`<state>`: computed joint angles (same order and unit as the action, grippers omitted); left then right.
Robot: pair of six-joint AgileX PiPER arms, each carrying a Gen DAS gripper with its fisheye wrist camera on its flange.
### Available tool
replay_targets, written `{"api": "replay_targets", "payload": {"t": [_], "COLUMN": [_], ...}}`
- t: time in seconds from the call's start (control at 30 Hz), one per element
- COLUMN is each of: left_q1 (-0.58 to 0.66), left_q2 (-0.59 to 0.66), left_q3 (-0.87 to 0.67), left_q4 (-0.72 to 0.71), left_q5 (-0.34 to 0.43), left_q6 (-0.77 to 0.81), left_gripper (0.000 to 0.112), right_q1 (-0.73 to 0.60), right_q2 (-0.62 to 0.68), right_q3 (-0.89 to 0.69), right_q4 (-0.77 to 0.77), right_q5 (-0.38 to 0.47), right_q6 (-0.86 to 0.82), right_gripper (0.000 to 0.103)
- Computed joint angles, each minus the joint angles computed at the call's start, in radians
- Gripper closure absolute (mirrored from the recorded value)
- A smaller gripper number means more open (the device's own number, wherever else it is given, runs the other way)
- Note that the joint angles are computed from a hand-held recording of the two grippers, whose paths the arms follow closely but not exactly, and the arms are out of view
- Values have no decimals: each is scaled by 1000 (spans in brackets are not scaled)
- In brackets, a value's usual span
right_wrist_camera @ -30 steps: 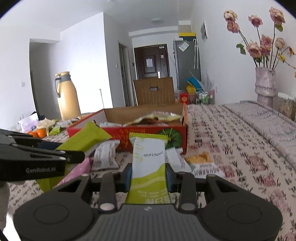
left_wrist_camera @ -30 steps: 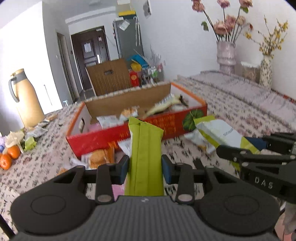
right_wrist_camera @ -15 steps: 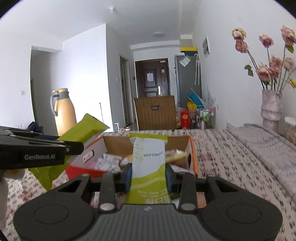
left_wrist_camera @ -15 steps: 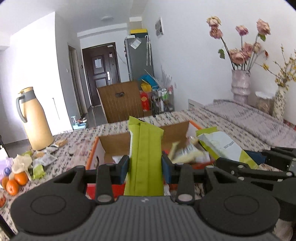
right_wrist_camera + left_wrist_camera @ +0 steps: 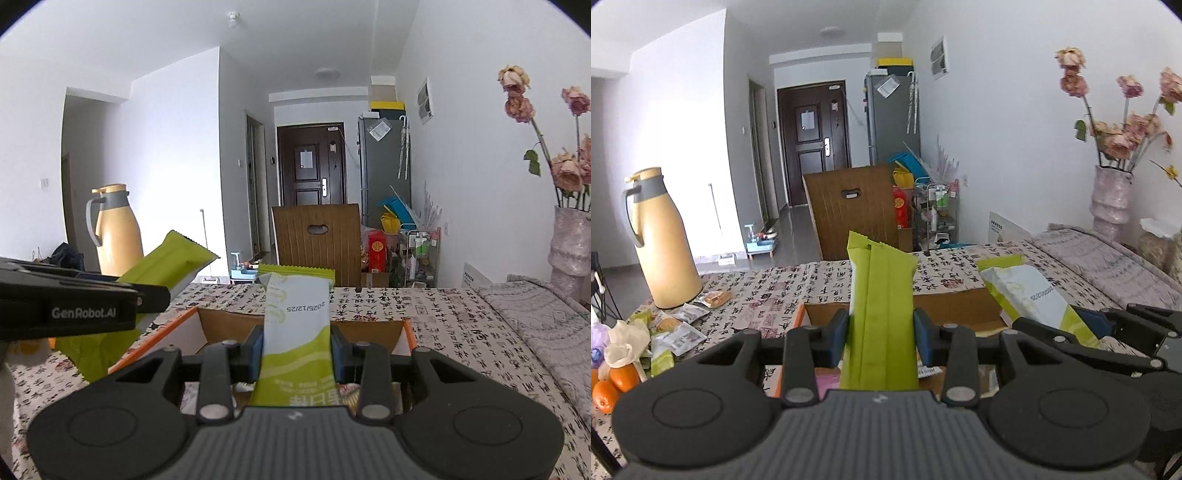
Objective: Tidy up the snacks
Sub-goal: 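Carry both green bars over the box and lower them inside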
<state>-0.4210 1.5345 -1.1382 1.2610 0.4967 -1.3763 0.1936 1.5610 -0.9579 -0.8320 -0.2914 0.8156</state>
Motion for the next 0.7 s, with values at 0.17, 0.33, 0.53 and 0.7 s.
{"api": "replay_targets", "payload": {"t": [0.17,0.33,0.53,0.7], "left_q1": [69,122,171,181], "left_q2": [88,169,203,198], "left_q3": [-61,-88,-69,-49], "left_q4": [-47,-73,-105,-83], "left_q5": [-57,-114,-189,-224], "left_q6": [19,13,20,-4], "left_gripper": [75,75,75,73], "right_q1": [14,21,11,22], "right_q2": [116,210,259,266], "right_q3": [-130,-199,-225,-220], "right_q4": [-49,-22,-188,-179], "right_q5": [48,65,57,71], "right_q6": [74,77,223,206], "right_gripper": [69,69,69,68]}}
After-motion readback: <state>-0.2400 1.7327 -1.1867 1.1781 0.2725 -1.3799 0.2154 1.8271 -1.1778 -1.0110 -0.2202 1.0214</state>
